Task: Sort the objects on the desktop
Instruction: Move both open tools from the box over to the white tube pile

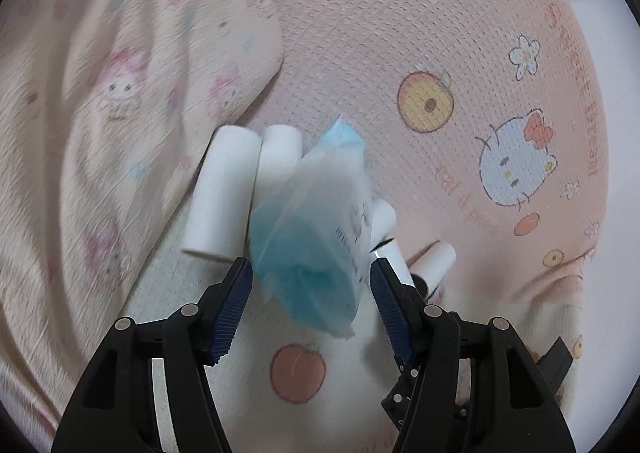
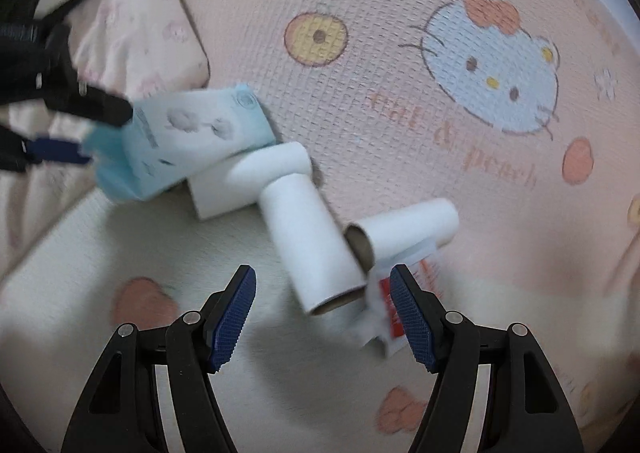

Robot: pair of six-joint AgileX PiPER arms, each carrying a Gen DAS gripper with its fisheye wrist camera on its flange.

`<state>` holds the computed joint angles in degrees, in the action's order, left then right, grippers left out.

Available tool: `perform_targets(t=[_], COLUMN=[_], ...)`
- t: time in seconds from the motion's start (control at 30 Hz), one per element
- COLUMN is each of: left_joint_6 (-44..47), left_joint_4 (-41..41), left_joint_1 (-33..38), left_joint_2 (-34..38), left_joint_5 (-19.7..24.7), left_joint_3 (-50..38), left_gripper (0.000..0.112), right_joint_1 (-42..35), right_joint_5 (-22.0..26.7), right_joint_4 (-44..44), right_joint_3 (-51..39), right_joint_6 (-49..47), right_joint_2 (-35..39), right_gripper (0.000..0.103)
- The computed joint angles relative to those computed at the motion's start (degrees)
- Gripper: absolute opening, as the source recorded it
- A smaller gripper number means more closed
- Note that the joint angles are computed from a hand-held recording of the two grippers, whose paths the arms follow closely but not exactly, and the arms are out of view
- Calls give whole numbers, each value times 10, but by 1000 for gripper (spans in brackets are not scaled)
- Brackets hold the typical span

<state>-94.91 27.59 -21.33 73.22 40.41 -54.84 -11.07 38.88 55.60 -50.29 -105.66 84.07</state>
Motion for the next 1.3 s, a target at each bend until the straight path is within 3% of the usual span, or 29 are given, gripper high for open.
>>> perform_targets(t=[0.03,0.1,0.23,0.33,0.43,0.63,0.9,1.1,1.17,1.23,1.3], left_joint_6=[-5,28,41,44,29,1,-34,-61,-73,-77,-96], left_joint_4=[9,-17,-35,-32,-37,-48,-70,-90,-78,-56,-24], left_joint_1=[-5,-3,-6,-26,-44,-96,-168,-197,-220,-246,-282], left_joint_2=[13,43,44,48,29,-16,-75,-121,-125,-113,-100], left_joint_5=[20,73,59,82,74,101,137,144,167,210,257], left_joint_3=[-12,-46,-37,-42,-16,24,65,95,88,64,43], left_gripper=[46,32,16,12,10,9,9,9,13,42,58], right_joint_1=[5,12,27,35,49,44,15,-50,-63,-68,-86], right_joint_5=[-7,0,1,7,-13,27,90,176,212,234,265], right_joint_4=[2,-3,-42,-87,-132,-178,-219,-219,-217,-225,-226], right_joint_3=[-1,-15,-38,-57,-66,-99,-92,-75,-87,-94,-106], right_joint_6=[-10,-18,15,60,111,152,190,128,126,145,150], right_joint_2=[3,19,44,59,67,76,41,14,20,25,27], right_gripper=[67,67,67,59,49,46,39,36,36,36,36])
